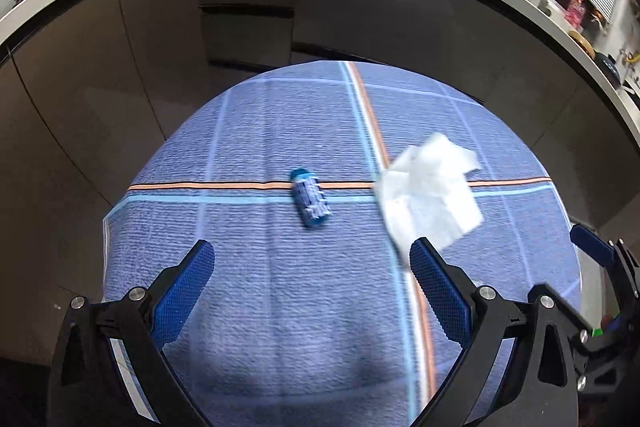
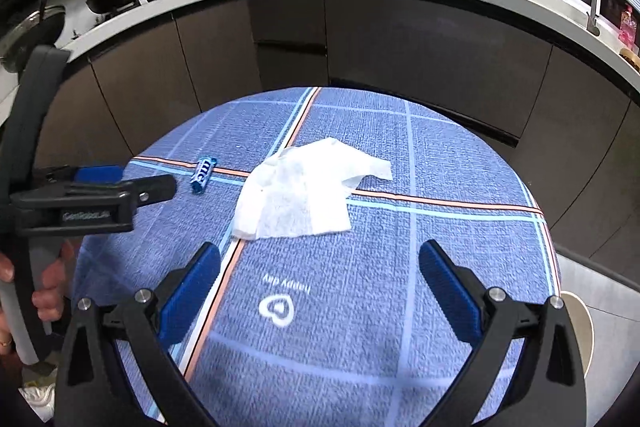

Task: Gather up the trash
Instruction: 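Move both tools back over the table, then grasp the blue-white tube with the left tool while the right tool grasps the white tissue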

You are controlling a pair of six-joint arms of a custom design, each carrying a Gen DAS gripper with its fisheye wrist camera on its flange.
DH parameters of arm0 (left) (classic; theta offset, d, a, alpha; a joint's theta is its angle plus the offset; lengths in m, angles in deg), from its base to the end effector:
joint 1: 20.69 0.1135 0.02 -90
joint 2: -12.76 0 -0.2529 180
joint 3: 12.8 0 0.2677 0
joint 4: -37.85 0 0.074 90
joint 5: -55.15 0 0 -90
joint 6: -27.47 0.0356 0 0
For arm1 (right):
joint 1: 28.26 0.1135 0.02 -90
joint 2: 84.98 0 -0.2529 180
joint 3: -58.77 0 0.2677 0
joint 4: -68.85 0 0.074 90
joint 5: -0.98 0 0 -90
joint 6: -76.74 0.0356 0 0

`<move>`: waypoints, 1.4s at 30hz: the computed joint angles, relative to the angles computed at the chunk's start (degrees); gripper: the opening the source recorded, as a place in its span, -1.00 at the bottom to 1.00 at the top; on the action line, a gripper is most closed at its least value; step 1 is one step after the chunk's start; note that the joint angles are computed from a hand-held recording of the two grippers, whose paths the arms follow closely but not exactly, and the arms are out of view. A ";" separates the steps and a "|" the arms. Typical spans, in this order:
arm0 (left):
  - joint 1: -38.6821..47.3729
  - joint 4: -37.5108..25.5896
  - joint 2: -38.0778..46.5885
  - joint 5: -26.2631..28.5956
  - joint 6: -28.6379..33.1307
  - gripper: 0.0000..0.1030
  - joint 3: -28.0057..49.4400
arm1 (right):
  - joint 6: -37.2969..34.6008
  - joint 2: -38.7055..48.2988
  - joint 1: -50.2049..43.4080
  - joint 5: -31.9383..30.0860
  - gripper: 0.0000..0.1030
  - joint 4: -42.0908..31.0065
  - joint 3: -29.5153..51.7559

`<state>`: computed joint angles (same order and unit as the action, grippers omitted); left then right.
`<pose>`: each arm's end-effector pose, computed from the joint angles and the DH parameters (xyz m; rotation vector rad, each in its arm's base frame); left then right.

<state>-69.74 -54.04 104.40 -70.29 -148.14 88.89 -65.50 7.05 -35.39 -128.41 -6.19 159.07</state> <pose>0.2158 -0.2172 0.3111 -0.8430 2.3694 0.1442 0.3341 -0.0190 0.3115 -1.0901 2.1614 0.5050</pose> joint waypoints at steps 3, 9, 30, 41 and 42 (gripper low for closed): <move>1.09 1.21 -2.91 0.08 0.65 0.83 -3.64 | 3.44 0.48 2.97 2.21 0.93 2.12 -0.16; 2.79 3.41 -8.58 0.38 1.60 0.83 -10.12 | 9.92 4.18 8.68 5.85 0.93 4.08 2.00; 10.48 22.19 -12.70 9.80 18.53 -0.01 -17.66 | 13.77 13.49 17.75 11.67 -0.89 8.43 5.51; 13.99 24.11 -6.76 12.92 22.59 -0.36 -14.86 | 10.29 4.15 10.60 3.97 -0.89 5.87 -1.04; 14.18 24.20 -6.52 13.20 22.33 -0.36 -14.90 | 9.99 3.46 10.03 3.40 -0.89 5.51 -1.42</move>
